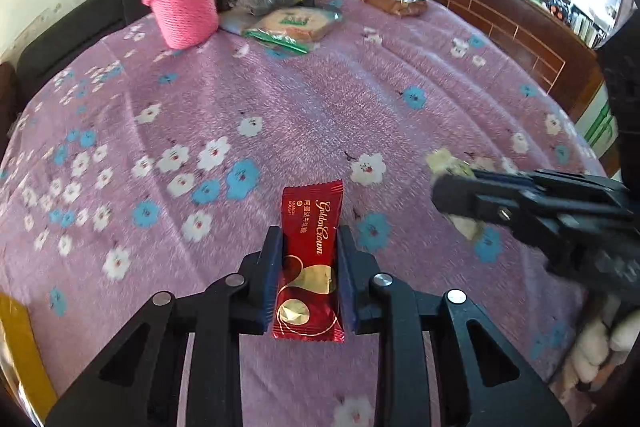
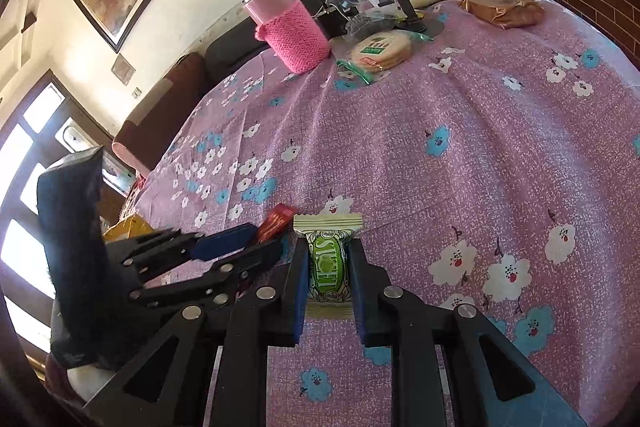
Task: Organize snacks
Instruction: 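Grasp the red 'Golden' bar with the left gripper while the right gripper holds the green candy, then carry the red bar and green candy over the tray with both grippers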
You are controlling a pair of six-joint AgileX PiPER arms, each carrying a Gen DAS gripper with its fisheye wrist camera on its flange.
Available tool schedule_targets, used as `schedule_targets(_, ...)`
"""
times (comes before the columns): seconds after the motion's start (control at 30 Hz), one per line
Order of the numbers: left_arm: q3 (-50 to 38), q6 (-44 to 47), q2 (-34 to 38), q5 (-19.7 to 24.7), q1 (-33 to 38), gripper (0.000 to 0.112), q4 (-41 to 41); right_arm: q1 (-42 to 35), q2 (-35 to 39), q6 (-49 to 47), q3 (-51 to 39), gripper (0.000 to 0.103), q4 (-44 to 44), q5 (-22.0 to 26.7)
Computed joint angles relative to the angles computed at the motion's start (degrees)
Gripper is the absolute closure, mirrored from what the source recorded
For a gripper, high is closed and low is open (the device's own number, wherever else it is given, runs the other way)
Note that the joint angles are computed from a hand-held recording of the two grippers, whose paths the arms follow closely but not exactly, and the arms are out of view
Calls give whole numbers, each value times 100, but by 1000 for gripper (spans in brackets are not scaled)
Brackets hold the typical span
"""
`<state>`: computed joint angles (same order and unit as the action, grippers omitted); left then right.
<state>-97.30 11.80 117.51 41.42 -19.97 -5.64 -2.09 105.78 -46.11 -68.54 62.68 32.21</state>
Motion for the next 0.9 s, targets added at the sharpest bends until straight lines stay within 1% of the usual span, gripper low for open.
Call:
schedule_targets(0.13,920,43,-764,-402,184,89,-250,-1,-60,-146,83,83,139,-22)
schedule_targets(0.3,2320,197,-2139,-794,678,89,-766,25,-166,-494,218,83,456,-75)
schedule_targets(0.37,2862,137,-2758,-889,931,89,-811,23,-276,-830,373,83,796,-103)
schedule_targets(0.43,3383,231,-3413,-915,1342,88,-1030,60,-391,-1129,520,84,1082,-170)
schedule_targets(0.5,3908,581,-4110,-923,1988,88,-1478,138,-481,-1339,637,84,1255,-229)
schedule_targets(0.57,4287,1289,-4638,-761,2839,88,-2227,268,-531,-1330,694,84,1235,-366)
schedule_targets(0.67,4627,2625,-5058,-206,4414,88,-3472,677,-729,-678,754,84,651,-833)
schedule_targets(0.77,4759,3582,-5007,340,5778,88,-4320,1085,-978,-258,831,84,327,-834)
schedule_targets(0.83,4776,3990,-4815,597,6306,88,-4719,1586,-1141,203,765,84,-57,-794)
schedule_targets(0.9,4822,4242,-4649,669,6627,88,-4898,2192,-1150,920,487,84,-749,-783)
